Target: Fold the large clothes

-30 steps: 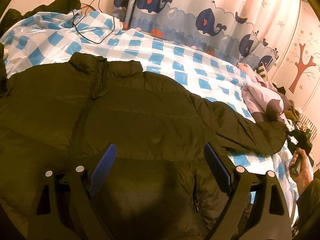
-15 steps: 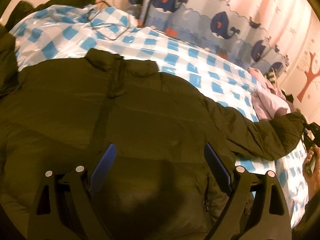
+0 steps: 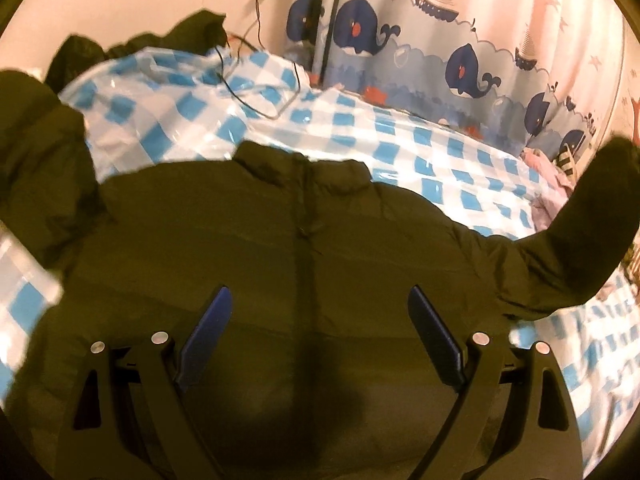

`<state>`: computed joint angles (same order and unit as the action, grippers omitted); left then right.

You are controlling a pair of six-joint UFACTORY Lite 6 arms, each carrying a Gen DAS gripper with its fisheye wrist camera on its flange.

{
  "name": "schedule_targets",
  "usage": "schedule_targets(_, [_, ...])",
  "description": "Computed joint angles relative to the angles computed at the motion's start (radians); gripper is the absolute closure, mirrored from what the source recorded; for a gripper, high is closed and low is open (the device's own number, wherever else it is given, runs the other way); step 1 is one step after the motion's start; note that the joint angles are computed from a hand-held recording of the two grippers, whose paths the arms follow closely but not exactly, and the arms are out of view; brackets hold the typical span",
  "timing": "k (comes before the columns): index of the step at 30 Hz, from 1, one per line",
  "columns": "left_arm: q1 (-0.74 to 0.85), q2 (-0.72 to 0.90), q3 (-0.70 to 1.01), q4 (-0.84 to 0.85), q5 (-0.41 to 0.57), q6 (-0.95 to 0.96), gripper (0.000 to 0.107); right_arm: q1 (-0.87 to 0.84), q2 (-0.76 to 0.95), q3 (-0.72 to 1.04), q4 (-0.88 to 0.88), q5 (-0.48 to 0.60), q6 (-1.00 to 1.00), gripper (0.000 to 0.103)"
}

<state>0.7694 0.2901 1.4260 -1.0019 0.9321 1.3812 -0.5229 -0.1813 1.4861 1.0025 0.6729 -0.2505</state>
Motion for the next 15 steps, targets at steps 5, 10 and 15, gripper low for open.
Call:
schedule_targets(5, [0.089,0.115,0.176,0.015,0.05,-0.014,0.021,0.318,0.078,0.142,-0.303,-0.141,0.313,0.089])
schedule_targets(10, [0.162,0.241,0.381,0.028,0.13,-0.07,0.021,0.608,0.239,0.351,-0.697,-0.197,0.698,0.089])
schedule_targets(15, [0.212,0.312,0.501,0.026,0.171,-0.085,0.02,0.847,0.485,0.665,-1.026,-0.128,0.993,0.089])
